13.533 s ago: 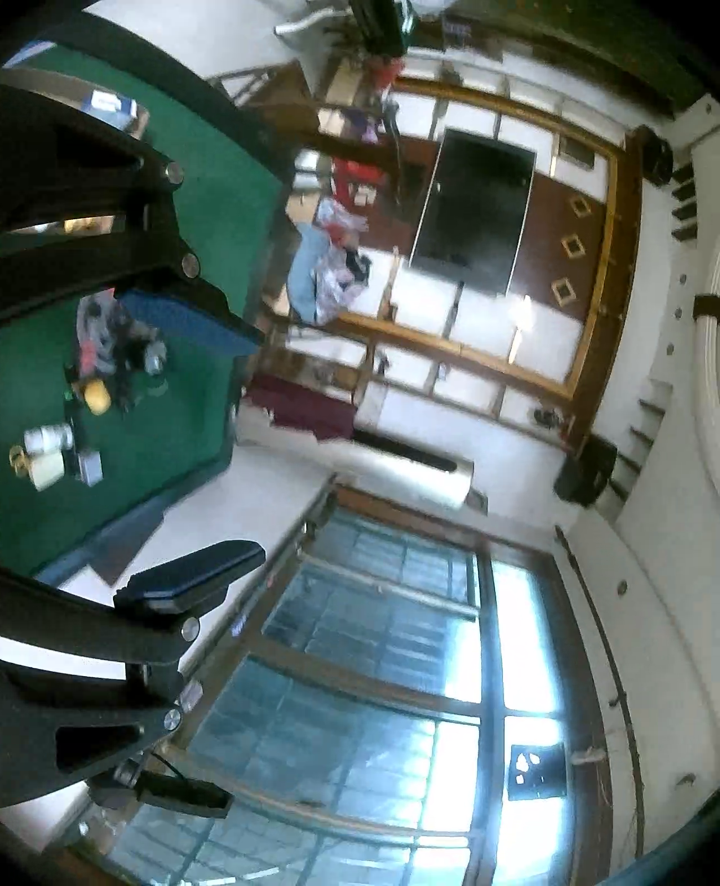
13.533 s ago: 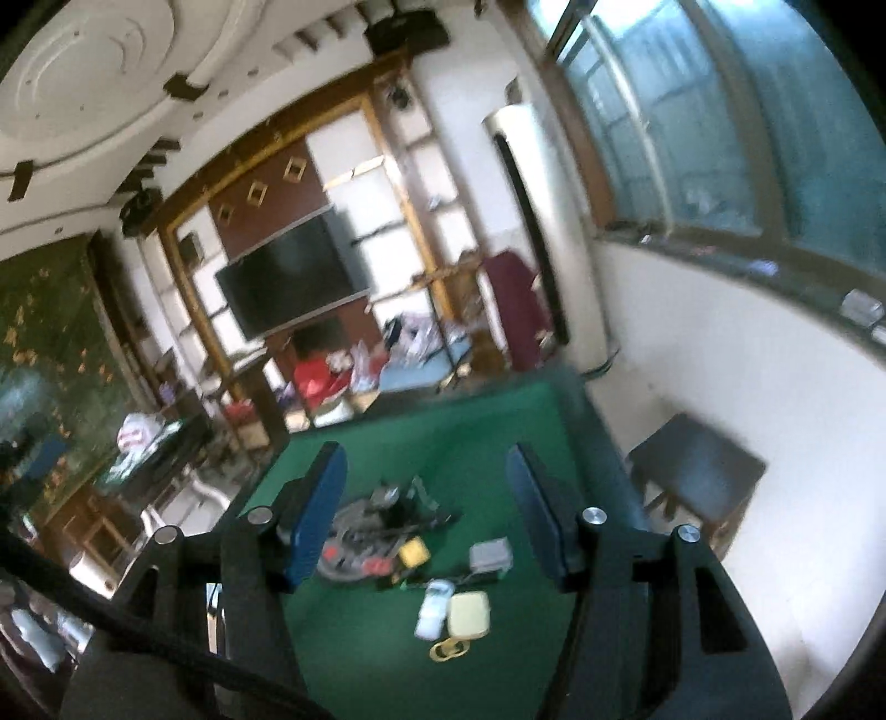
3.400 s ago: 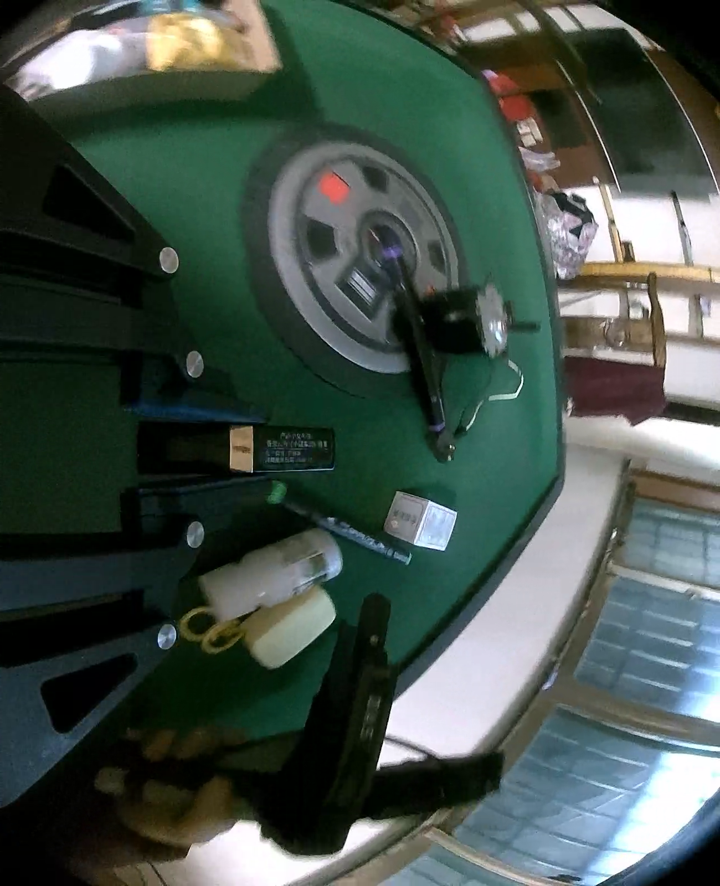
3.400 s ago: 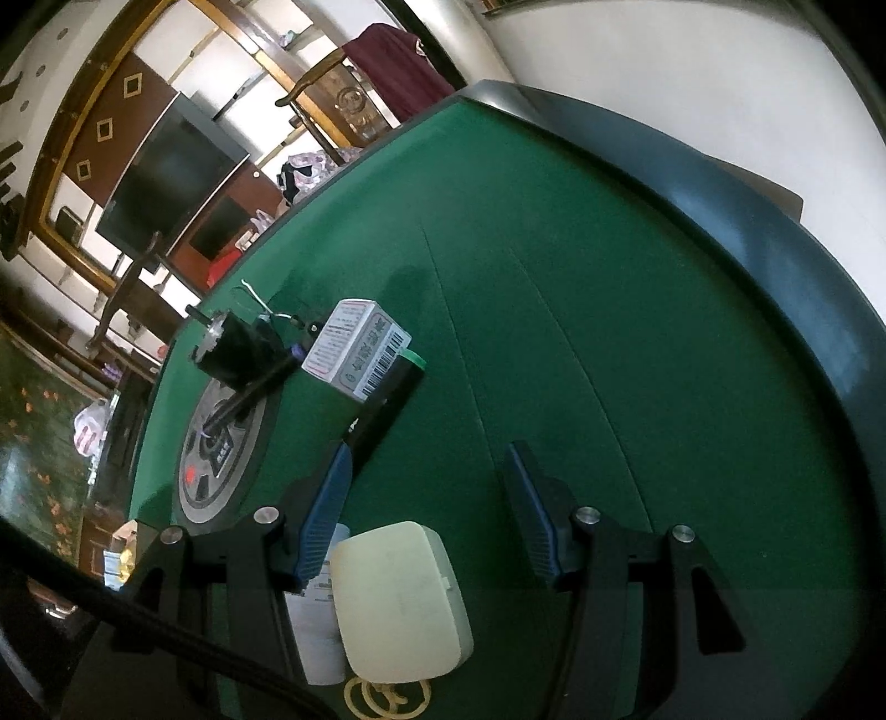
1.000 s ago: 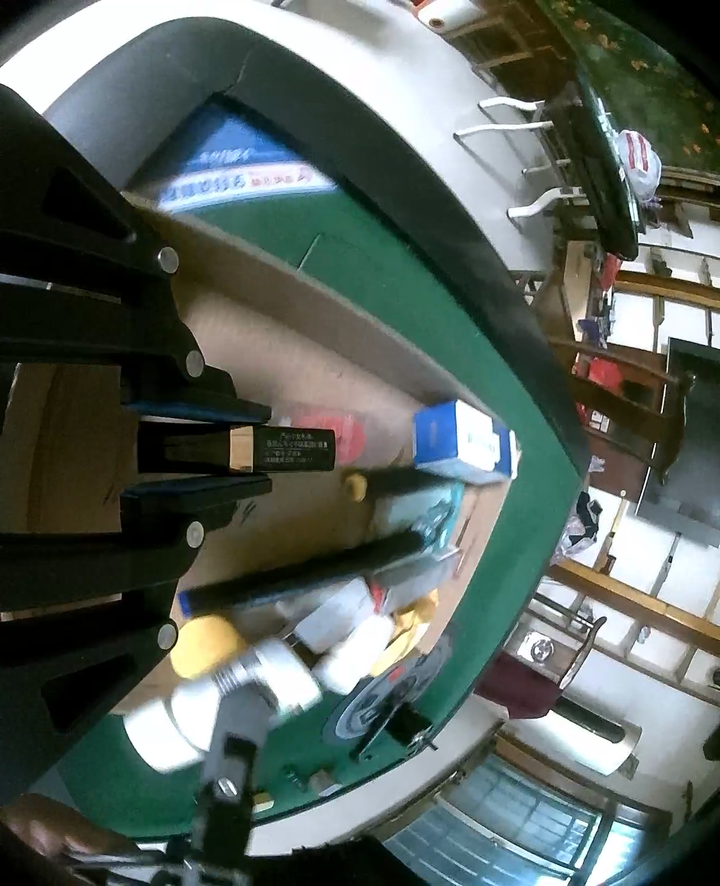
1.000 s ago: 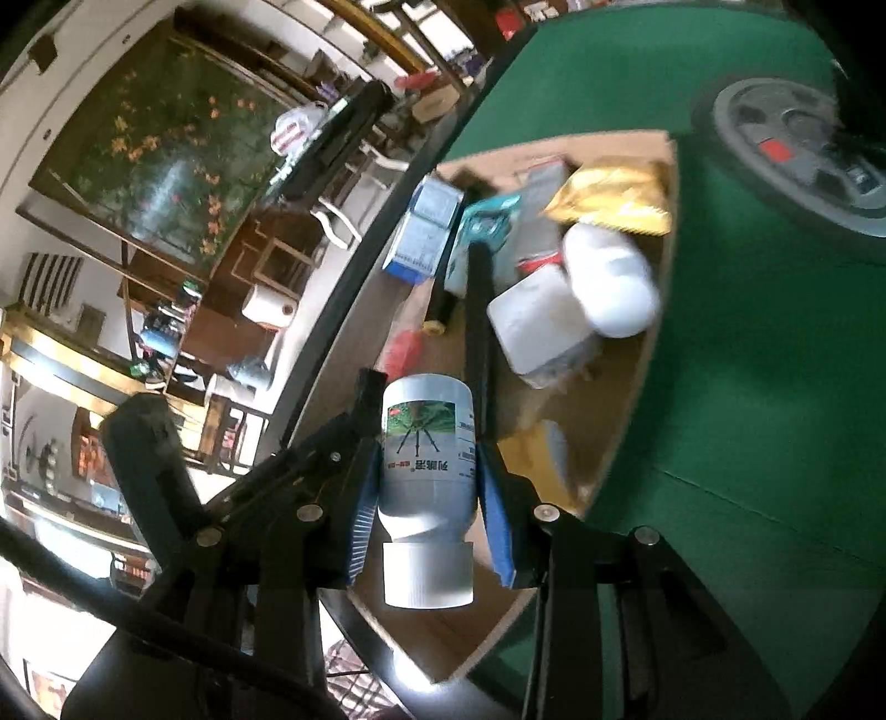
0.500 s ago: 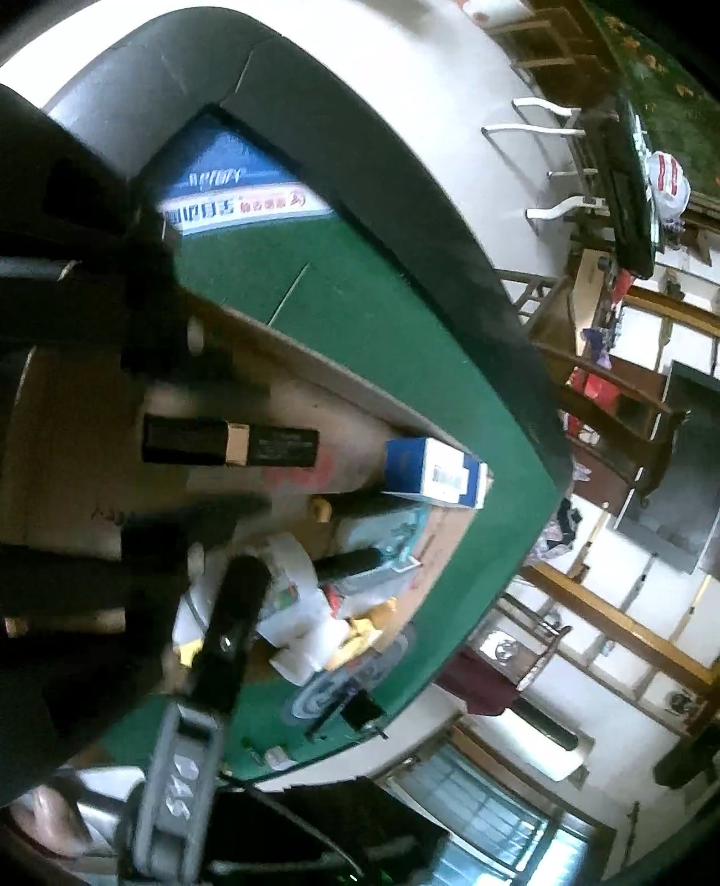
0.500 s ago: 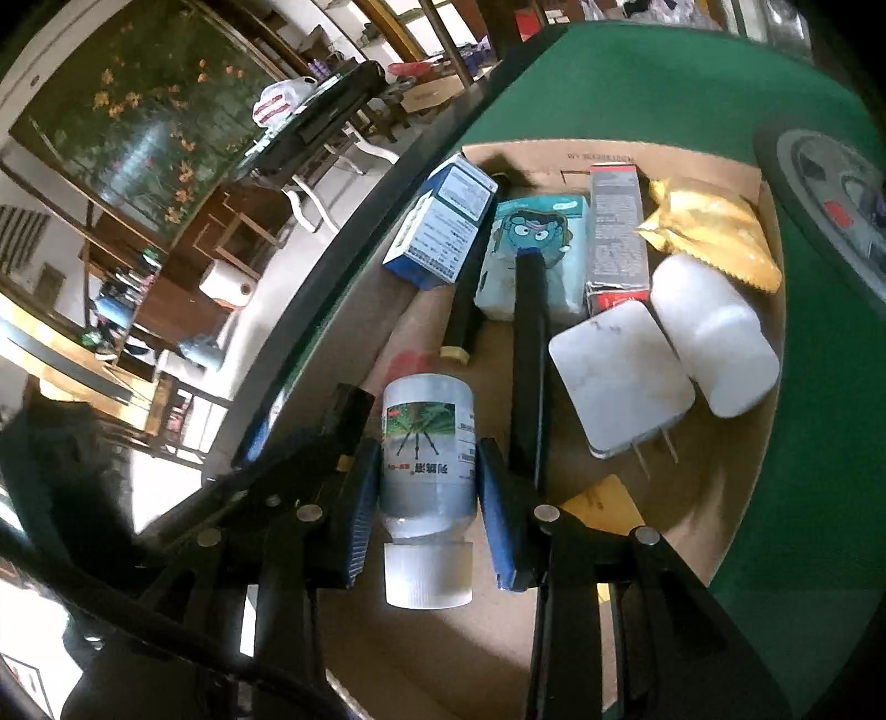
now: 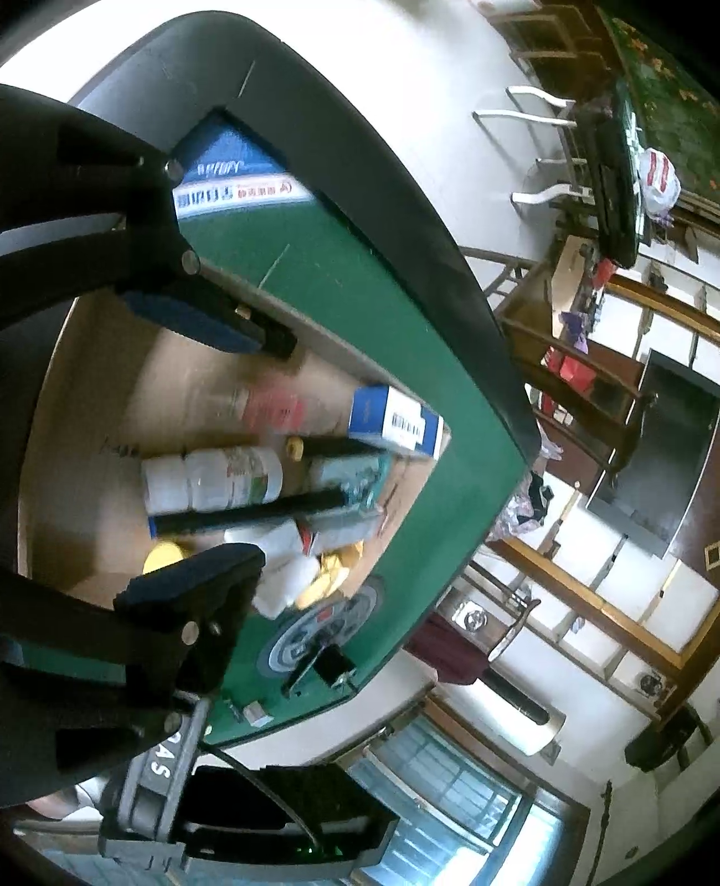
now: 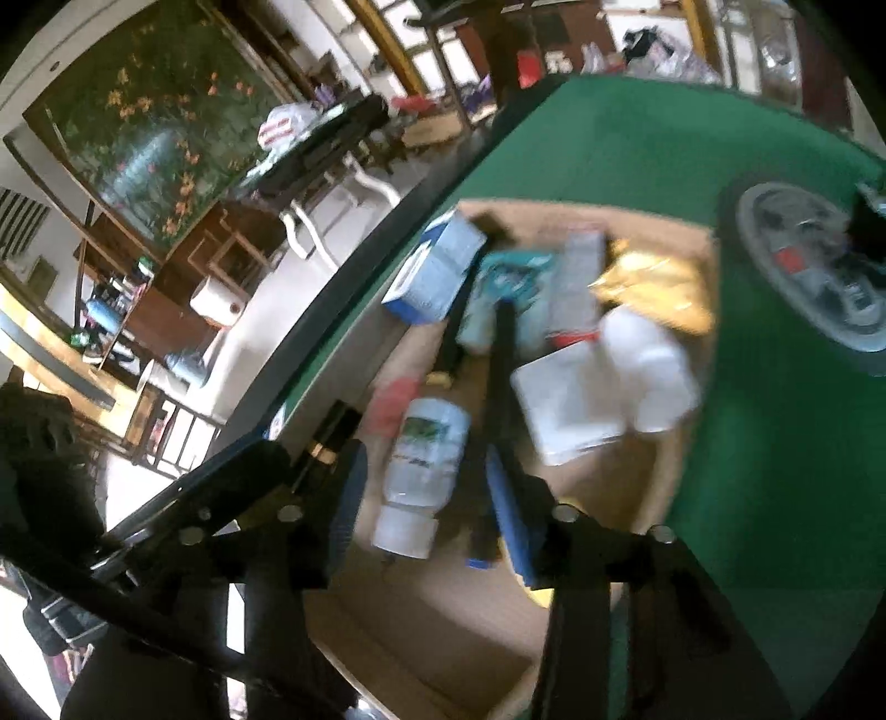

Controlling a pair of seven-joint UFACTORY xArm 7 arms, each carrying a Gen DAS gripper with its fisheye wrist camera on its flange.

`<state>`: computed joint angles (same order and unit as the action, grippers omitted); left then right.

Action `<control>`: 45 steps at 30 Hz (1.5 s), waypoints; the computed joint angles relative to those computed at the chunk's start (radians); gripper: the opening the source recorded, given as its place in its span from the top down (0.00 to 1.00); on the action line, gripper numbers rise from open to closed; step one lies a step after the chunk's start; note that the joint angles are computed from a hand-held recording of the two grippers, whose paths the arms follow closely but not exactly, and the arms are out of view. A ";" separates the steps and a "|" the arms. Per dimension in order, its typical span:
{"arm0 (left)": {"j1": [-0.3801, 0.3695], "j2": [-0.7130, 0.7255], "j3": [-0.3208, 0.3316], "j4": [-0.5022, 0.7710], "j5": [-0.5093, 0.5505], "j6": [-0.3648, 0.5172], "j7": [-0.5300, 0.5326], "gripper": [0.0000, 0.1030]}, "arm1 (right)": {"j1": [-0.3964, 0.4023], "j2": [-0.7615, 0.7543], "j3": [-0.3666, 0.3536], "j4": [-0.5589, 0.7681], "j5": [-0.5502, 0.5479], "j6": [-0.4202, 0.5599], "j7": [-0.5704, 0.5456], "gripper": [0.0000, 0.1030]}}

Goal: Organize objects
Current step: 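Move the open right tool back over the table, then close the right tool around the small white box and lift it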

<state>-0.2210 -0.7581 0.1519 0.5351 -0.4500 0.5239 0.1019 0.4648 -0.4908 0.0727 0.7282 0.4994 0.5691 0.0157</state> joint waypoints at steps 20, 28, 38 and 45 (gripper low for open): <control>-0.232 0.036 -0.160 0.079 0.013 0.049 0.017 0.35 | -0.426 -0.335 -0.201 -0.191 -0.261 0.105 0.078 0.53; -0.290 0.127 -0.225 0.136 0.010 0.053 -0.005 0.35 | -0.566 -0.187 -0.336 -0.074 -0.249 0.081 0.036 0.47; -0.320 0.220 -0.257 0.216 0.019 0.070 0.016 0.35 | -0.600 0.192 -0.313 0.187 -0.140 0.154 -0.014 0.47; -0.294 0.308 -0.291 0.296 0.064 0.061 0.010 0.35 | -0.651 0.298 -0.230 0.251 -0.199 0.097 0.055 0.46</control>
